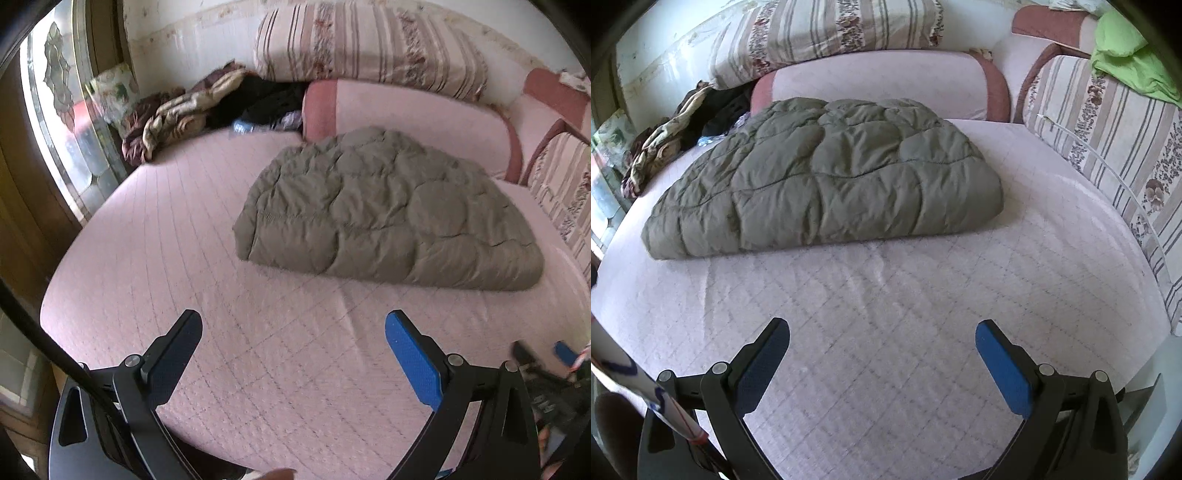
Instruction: Fold large clothes
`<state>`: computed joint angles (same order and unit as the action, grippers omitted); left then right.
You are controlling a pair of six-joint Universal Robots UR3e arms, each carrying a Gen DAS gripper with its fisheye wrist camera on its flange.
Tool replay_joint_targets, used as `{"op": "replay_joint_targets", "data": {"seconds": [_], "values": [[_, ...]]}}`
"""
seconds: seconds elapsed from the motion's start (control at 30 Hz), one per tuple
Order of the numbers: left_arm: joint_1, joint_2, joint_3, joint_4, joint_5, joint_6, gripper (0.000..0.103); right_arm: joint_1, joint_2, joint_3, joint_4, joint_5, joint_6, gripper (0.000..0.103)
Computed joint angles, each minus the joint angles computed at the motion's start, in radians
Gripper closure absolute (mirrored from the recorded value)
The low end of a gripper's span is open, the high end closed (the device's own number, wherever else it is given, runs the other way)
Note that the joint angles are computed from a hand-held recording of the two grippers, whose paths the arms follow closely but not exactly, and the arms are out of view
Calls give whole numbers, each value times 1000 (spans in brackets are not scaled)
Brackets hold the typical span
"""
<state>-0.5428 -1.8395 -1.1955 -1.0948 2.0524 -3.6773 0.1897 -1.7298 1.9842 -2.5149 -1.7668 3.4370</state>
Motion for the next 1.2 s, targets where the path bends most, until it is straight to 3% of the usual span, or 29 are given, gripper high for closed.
{"op": "replay_joint_targets", "data": {"seconds": [0.2,0.37,0.53,0.63,0.77,0.93,1.07,1.2], "values": [[149,1,-51,-11,-100,21,4,-125,8,-15,-20,13,-48,1],[249,-24,-33,-19,-121,47,4,-259,111,-121,-64,25,-83,1],[306,-41,-33,-6,-152,55,4,-404,306,-317,-16,196,-48,1],[317,-61,-21,-14,-163,59,4,-430,440,-455,76,345,-65,11],[320,-76,-27,3,-170,62,4,-348,493,-533,103,251,-95,11],[297,-88,-4,-8,-174,33,4,-344,452,-492,95,230,-178,11],[252,-43,-36,26,-145,15,4,-349,304,-332,-12,175,-145,11],[191,-1,-68,66,-117,-19,4,-319,102,-142,-24,179,-147,11]]}}
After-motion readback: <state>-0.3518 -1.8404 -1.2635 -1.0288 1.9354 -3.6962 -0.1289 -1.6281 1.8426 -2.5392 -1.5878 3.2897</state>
